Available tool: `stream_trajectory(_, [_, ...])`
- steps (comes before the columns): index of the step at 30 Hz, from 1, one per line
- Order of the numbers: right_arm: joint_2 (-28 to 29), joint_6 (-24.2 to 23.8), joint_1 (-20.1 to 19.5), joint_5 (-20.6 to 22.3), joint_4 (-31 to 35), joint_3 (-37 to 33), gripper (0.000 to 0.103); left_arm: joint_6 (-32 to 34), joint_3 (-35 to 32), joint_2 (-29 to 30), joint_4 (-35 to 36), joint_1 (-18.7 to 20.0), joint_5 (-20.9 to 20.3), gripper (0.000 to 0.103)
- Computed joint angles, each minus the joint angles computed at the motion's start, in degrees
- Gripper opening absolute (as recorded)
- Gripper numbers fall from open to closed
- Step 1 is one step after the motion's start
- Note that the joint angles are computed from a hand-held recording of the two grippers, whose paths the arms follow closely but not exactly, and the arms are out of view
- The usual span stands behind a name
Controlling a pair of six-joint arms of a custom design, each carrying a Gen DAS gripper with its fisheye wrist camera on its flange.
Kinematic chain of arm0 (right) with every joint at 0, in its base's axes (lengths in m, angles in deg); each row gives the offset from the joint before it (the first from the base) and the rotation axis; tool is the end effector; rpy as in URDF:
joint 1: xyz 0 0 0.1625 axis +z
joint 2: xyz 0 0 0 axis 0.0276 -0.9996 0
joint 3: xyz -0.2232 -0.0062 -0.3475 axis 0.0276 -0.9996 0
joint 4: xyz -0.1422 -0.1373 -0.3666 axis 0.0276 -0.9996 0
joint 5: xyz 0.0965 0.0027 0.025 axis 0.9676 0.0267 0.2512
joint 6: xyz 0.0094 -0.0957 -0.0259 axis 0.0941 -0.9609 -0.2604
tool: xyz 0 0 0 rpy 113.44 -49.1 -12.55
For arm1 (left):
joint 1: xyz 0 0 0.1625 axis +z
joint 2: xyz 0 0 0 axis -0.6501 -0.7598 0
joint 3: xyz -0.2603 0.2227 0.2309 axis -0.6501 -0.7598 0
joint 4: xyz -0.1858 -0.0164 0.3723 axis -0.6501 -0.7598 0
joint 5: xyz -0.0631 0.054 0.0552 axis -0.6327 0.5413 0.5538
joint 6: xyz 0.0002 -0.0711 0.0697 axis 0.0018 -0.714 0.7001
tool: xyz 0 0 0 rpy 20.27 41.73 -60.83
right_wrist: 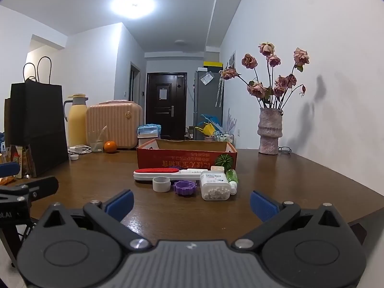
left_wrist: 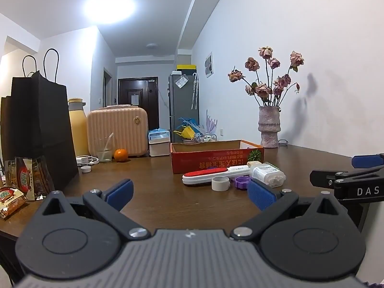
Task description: Organize rigid objects
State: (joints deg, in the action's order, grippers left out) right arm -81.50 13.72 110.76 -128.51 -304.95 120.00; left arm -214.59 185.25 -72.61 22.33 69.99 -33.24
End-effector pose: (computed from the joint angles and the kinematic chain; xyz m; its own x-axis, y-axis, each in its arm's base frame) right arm 0.2322 -0.3163 0.0206 -0.6866 -0.1902 0.7017 -0.7266 0.2155 -0.6524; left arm -0.0600 -0.2913 0.1889 -0.6733 -0.0095 -0.7393 0.7323 0.1293 -0.6686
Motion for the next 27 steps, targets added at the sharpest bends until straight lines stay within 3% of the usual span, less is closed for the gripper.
stream_trajectory(27, [0.21, 0.03, -0.01, -0.48, -0.84, 0.13, 0.103, 0.10, 0.02, 0.53, -0.05, 0.23, 0.70, 0.103])
